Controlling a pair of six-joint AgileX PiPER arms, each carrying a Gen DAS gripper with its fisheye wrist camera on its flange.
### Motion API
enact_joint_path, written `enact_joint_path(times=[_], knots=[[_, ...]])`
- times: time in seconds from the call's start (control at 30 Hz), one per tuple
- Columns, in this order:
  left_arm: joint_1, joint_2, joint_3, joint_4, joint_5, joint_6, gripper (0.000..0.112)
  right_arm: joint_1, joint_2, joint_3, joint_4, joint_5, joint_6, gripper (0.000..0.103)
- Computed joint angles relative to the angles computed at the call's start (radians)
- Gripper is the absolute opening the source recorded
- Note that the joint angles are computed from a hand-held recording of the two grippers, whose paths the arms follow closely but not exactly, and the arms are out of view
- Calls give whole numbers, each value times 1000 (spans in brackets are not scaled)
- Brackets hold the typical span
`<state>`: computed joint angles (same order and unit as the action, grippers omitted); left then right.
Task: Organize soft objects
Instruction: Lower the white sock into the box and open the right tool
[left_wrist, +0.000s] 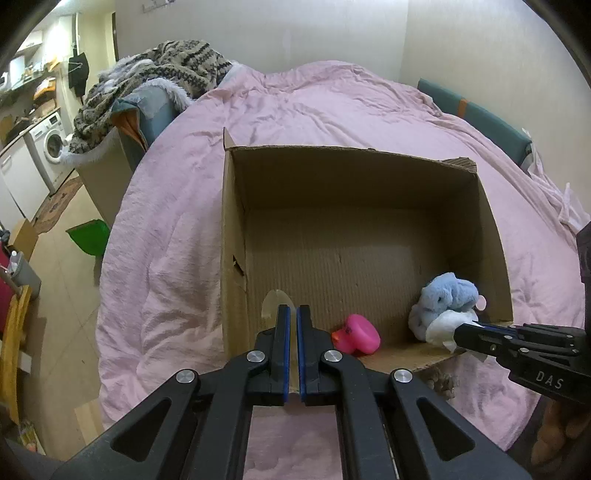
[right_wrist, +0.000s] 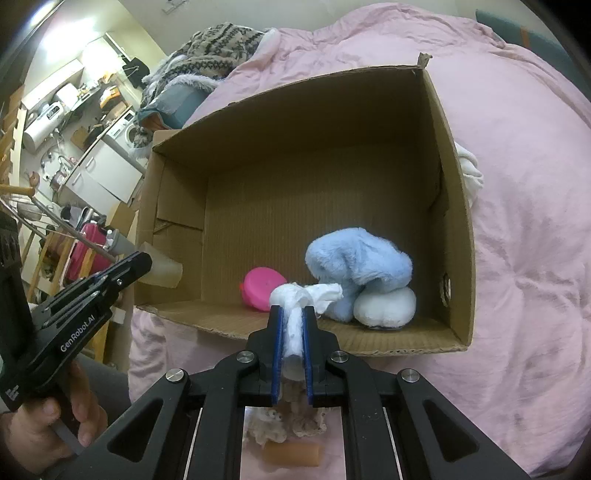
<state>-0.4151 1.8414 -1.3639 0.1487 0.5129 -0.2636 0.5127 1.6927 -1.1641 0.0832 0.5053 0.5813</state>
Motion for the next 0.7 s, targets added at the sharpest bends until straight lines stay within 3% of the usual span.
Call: enact_joint_path(times=[0.37,0.5,0.57,0.6,0.63,0.7], knots=[[-6,-10,8,6,-28,-21,4,-19,-23,33,35,-40,-15,14],[-17,-32,25,75,-47,-93,5,-15,-56,56,-20,-72,40,17],[-15,-50,37,61,-65,-75,15,-13,-79,77,-54,-103,80,38],[-18,-56,41,75,-69,-90,28,-13,-91,89,-70,-119,105,48],[-23,-63,48,110,-75,-129,47,-12,-101,100,-88,-133,133,67],[-27,-80,68,169,-94,-197,72,-10,-120,116,-159,-152,218,70]])
